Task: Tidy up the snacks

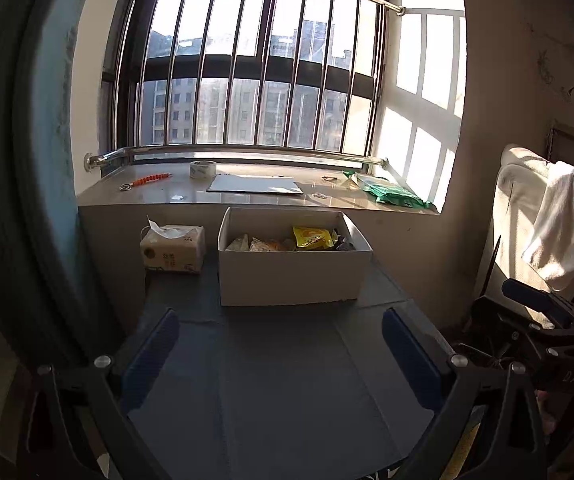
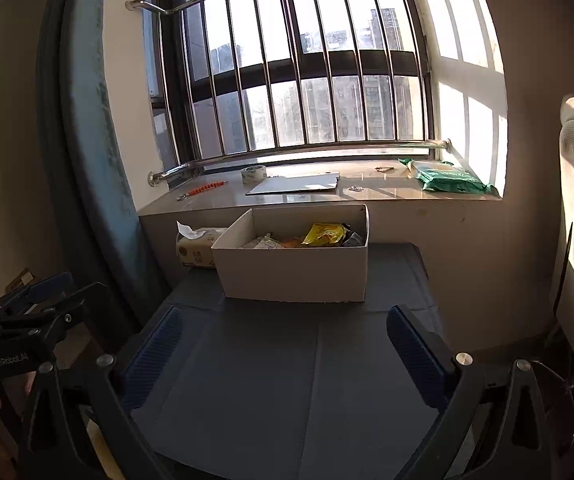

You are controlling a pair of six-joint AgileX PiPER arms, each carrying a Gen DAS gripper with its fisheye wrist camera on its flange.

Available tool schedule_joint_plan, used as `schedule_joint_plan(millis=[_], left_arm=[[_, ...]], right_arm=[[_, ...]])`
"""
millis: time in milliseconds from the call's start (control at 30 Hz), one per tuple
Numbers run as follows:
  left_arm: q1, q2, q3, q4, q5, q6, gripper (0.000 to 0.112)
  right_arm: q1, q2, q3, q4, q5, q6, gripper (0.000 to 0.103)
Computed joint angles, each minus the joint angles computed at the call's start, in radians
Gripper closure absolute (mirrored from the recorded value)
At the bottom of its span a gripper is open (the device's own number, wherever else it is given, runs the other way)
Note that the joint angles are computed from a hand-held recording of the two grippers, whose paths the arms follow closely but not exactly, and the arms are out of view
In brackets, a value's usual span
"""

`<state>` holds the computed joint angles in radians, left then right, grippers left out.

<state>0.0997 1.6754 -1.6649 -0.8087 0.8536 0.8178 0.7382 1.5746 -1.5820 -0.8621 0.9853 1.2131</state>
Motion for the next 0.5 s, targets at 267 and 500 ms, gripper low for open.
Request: schedule_joint_plan(millis=[267, 500], left_arm=[[-0.007, -0.011, 0.015, 0.004, -0.011, 0.007, 0.009], [-0.013, -0.010, 0.016, 0.017, -0.016, 0.002, 0.009]], right_arm=[[-0.003, 0.006, -0.007, 0.012, -0.011, -0.019, 0.000], [-0.006, 0.005, -0.003, 0.014, -0.020, -0.020, 0.000]])
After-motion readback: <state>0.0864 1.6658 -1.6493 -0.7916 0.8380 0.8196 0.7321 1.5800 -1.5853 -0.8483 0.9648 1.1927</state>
